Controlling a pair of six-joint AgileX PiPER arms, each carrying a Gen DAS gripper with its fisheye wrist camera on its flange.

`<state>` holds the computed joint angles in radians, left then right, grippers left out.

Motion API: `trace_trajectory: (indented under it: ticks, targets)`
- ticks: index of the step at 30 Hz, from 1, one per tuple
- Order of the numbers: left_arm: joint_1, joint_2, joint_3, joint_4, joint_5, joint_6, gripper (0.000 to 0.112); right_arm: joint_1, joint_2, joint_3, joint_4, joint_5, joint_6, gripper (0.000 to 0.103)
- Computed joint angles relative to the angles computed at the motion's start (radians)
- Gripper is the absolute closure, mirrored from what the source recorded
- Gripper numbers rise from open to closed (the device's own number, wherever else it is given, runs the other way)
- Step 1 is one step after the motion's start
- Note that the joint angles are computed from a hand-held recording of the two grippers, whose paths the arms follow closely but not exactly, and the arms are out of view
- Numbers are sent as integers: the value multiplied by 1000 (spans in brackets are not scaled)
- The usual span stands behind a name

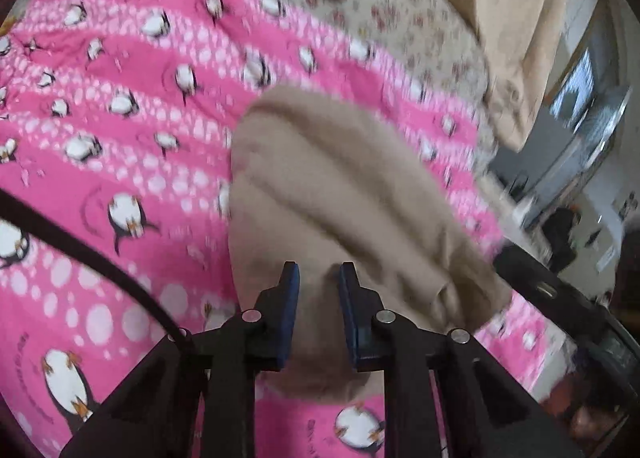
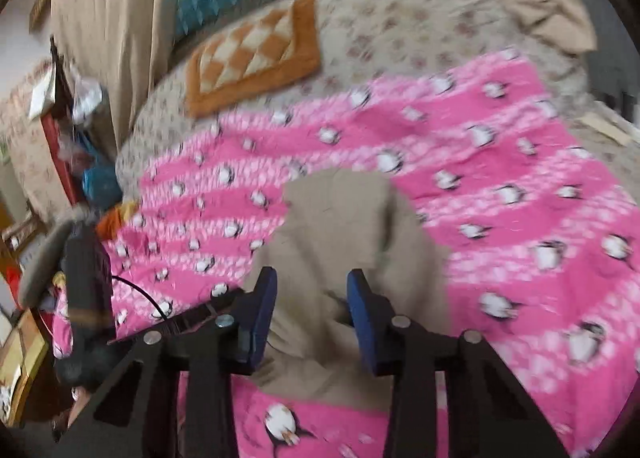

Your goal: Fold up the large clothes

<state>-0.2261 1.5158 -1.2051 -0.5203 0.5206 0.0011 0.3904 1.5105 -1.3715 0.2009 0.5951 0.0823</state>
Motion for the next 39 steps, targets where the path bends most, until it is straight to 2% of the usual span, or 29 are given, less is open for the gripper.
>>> trace_trajectory:
  ticks: [2, 3, 5, 7, 9, 10, 12, 14, 17, 18, 20, 22, 24, 25, 27, 30, 32, 34, 36, 39]
  targets:
    - [-9, 11, 3, 31, 19, -10, 112, 26, 90, -61, -139, 71, 129, 84]
    - [-11, 12, 6, 33, 26, -10, 112, 16, 113, -70, -176, 101, 188, 87]
    - [-12, 13, 13, 42, 41, -10, 112, -43, 107, -28, -196, 111, 276, 98]
    - [-41, 11, 16, 131, 42, -68, 112, -95, 101, 1, -229, 139, 348, 95]
    - [-73, 2, 21, 248, 37, -160, 112, -172, 109, 24, -175, 163, 315, 89]
    - [-79, -2, 27, 266, 37, -174, 112, -204, 101, 63, -105, 141, 284, 88]
    - [-60, -12, 40, 212, 37, -140, 112, -220, 69, 105, -86, 105, 279, 88]
    - [-48, -26, 54, 176, 37, -106, 112, -183, -12, 150, -227, 51, 352, 88]
    - [-52, -37, 76, 159, 14, -80, 112, -73, -141, 218, -465, -78, 506, 88]
    - [-61, -41, 85, 178, 2, -90, 112, -43, -160, 226, -475, -111, 486, 88]
    - [-76, -41, 87, 210, -3, -115, 112, 7, -151, 222, -375, -155, 339, 89]
    - [-83, -44, 92, 229, -3, -128, 112, 17, -66, 165, -281, -93, 236, 89]
    - [-71, -48, 94, 178, 5, -80, 112, -30, 51, 84, -241, 39, 236, 92]
    - [-56, -57, 95, 125, 11, -32, 112, -76, 95, 70, -161, 79, 227, 95]
    - [-45, -77, 94, 97, 4, -14, 112, -108, 94, 81, -121, 80, 244, 95]
    - [-34, -103, 61, 98, -28, -36, 112, -99, 86, 60, -202, 143, 279, 95]
    - [-18, -72, -14, 97, -2, -42, 112, -104, 46, 59, -238, 135, 311, 95]
    - [7, -18, -104, 73, 40, -37, 112, -63, -4, 25, -374, 113, 386, 95]
    - [20, 62, -203, 95, 75, -74, 112, -55, 16, -67, -369, 114, 356, 95]
    - [21, 133, -244, 117, 61, -93, 112, -36, 164, -357, -324, 222, 255, 95]
